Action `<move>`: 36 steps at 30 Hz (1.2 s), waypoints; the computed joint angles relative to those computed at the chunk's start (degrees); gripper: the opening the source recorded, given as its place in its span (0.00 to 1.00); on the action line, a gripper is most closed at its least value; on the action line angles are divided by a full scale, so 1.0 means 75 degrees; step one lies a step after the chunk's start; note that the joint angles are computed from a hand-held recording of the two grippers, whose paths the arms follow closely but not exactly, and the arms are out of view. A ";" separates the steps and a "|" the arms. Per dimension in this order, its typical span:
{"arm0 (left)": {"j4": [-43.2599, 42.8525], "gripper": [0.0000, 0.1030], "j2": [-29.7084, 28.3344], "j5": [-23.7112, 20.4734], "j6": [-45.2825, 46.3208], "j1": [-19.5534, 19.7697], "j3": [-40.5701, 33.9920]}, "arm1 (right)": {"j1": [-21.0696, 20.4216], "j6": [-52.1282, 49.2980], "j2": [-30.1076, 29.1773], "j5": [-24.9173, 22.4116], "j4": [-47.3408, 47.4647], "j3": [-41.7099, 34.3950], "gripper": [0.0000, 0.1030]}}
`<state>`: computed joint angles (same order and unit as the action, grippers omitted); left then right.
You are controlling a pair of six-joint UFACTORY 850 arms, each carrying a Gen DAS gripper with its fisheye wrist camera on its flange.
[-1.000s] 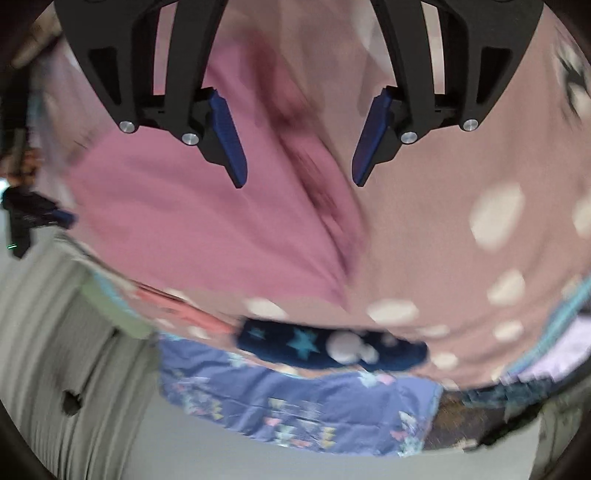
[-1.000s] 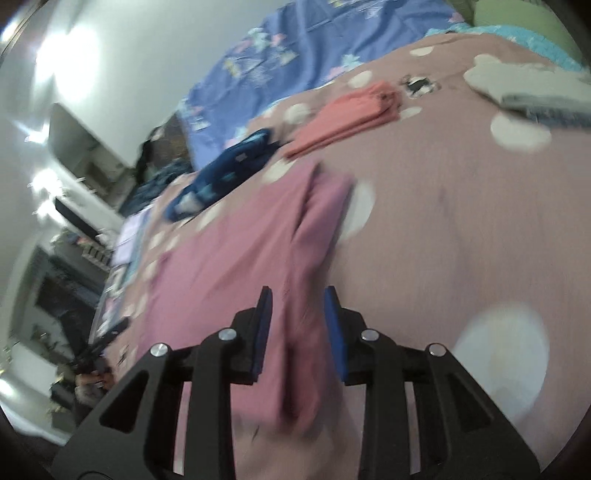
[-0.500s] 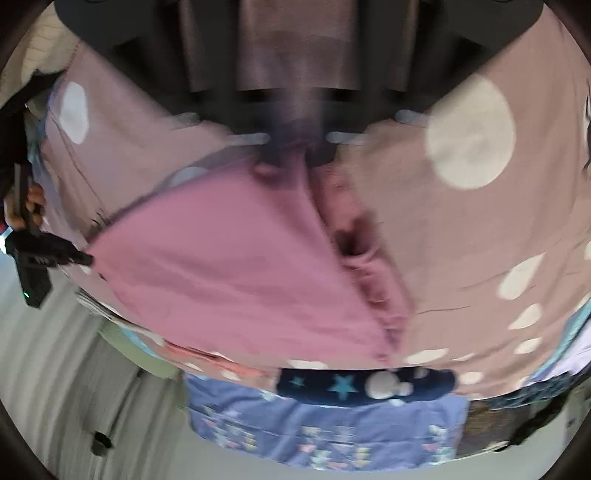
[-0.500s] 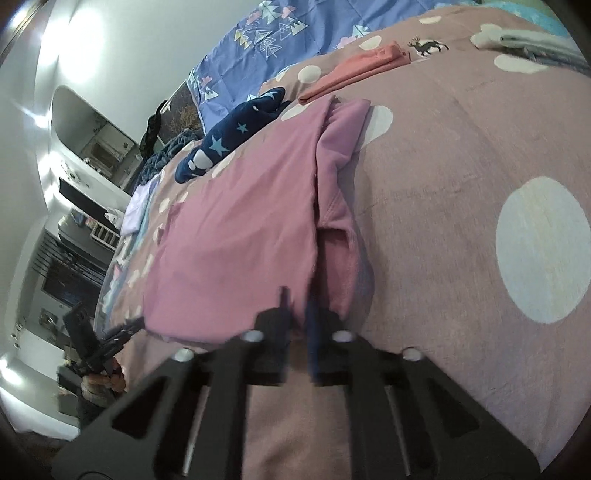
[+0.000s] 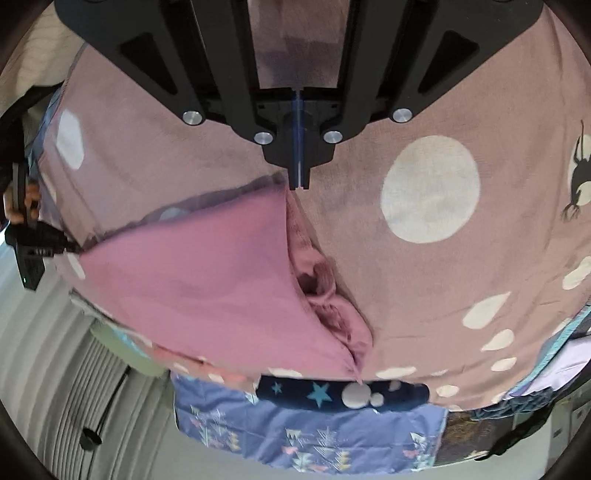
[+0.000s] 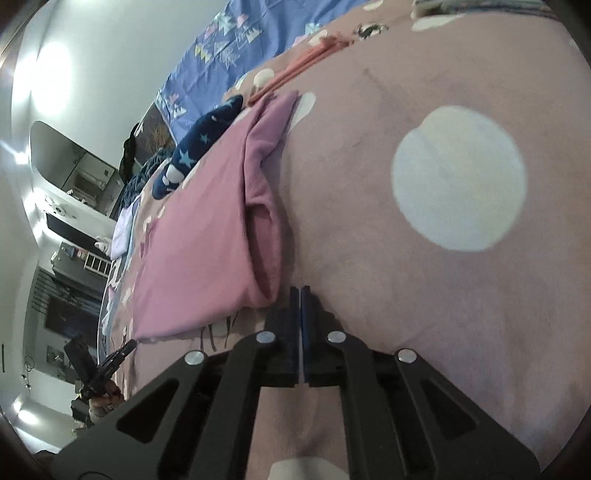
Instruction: Fold small clothes
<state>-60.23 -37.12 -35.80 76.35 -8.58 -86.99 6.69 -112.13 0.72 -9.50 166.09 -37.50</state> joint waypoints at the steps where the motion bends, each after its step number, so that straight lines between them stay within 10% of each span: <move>1: -0.0135 0.12 0.0090 -0.0069 0.0086 0.0007 0.0074 | 0.0021 -0.0038 0.0075 -0.0004 0.0014 0.0013 0.05; 5: -0.0240 0.45 0.0321 -0.0009 0.0168 -0.0145 0.0312 | 0.0104 0.0186 0.0199 -0.0190 -0.0165 0.0046 0.50; 11: -0.0901 0.63 -0.0197 -0.0737 -0.0686 -0.0072 0.0048 | -0.0235 0.2598 -0.0519 -0.1542 -0.2314 -0.0098 0.52; 14: -0.1762 0.57 -0.0625 -0.1454 -0.1105 0.0023 -0.0343 | -0.0472 0.2785 -0.0904 -0.2176 -0.2295 -0.0321 0.46; 16: -0.1686 0.03 -0.1004 -0.1635 -0.1879 -0.0006 -0.0809 | -0.0531 0.3278 -0.1095 -0.2035 -0.2626 -0.0567 0.13; 22: -0.2111 0.03 -0.0302 -0.1097 -0.1171 -0.0037 -0.0391 | -0.0449 0.3107 -0.0332 -0.2550 -0.2235 -0.0171 0.04; 29: -0.0420 0.04 0.0950 -0.0370 -0.0653 0.0005 0.0610 | 0.0723 0.5865 0.0165 -0.0061 -0.5551 -0.0296 0.06; 32: 0.1698 0.10 0.0985 0.0601 -0.2410 -0.0101 0.0952 | 0.0757 0.7397 -0.0075 -0.0572 -0.6764 -0.0035 0.12; 36: 0.4221 0.13 0.1313 0.2288 -0.5058 -0.0344 0.1300 | 0.0487 0.5385 0.0557 -0.0127 -0.4804 0.0181 0.27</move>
